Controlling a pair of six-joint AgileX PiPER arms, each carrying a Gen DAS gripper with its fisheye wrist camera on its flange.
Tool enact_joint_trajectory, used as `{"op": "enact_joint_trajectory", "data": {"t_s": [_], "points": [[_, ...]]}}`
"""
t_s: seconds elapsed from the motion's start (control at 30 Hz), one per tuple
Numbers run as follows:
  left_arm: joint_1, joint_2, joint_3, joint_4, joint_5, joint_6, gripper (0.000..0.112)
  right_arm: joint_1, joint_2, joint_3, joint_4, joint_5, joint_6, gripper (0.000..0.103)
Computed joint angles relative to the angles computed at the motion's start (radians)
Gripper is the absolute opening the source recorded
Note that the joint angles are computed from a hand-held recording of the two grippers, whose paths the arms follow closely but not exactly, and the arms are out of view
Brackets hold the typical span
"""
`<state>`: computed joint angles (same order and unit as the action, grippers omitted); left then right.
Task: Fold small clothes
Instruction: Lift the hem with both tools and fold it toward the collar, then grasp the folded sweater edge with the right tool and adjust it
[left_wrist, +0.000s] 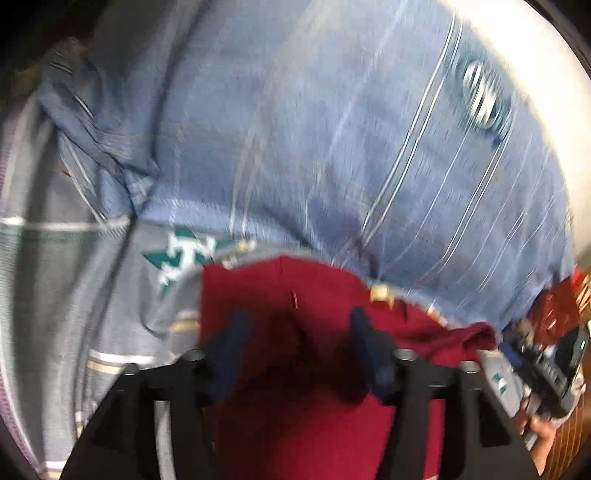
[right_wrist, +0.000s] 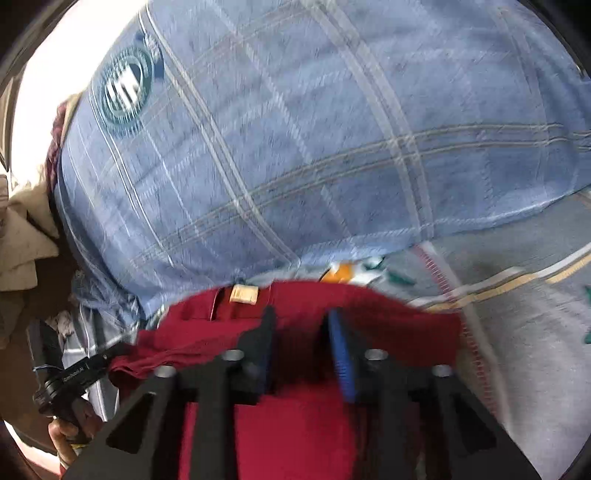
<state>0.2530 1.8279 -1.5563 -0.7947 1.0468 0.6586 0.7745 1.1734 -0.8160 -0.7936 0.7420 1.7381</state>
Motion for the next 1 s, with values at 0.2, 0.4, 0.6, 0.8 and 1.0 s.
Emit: {"op": "enact_joint_trajectory", "data": {"t_s": [0.2,0.4,0.6,0.8,1.0], "points": [[0.005,-0.018,0.044,0.028,-0.065,0.013,0.075,0.187,-0.001,-0.036,-0.050,0.134,0.015,0.059],[-0.132,0.095,0.000,0.297,-0.150,-0.161,0.073,0.065,0.274,-0.198,0.040,0.051,-0.211,0.057],[-0.129,0.159,-0.025,0.293,-0.168,-0.191,0.077,-0.170,0.344,-0.155,0.206,-0.090,-0.267,0.057],[-0.110,0.010,0.123,0.300,-0.251,-0.148,0.074,0.012,0.299,-0.261,0.120,0.128,-0.227,0.062],[-0.077,-0.116,0.281,0.244,-0.280,-0.053,0.075,0.074,0.450,-0.492,0.224,0.045,-0.429,0.062]]}}
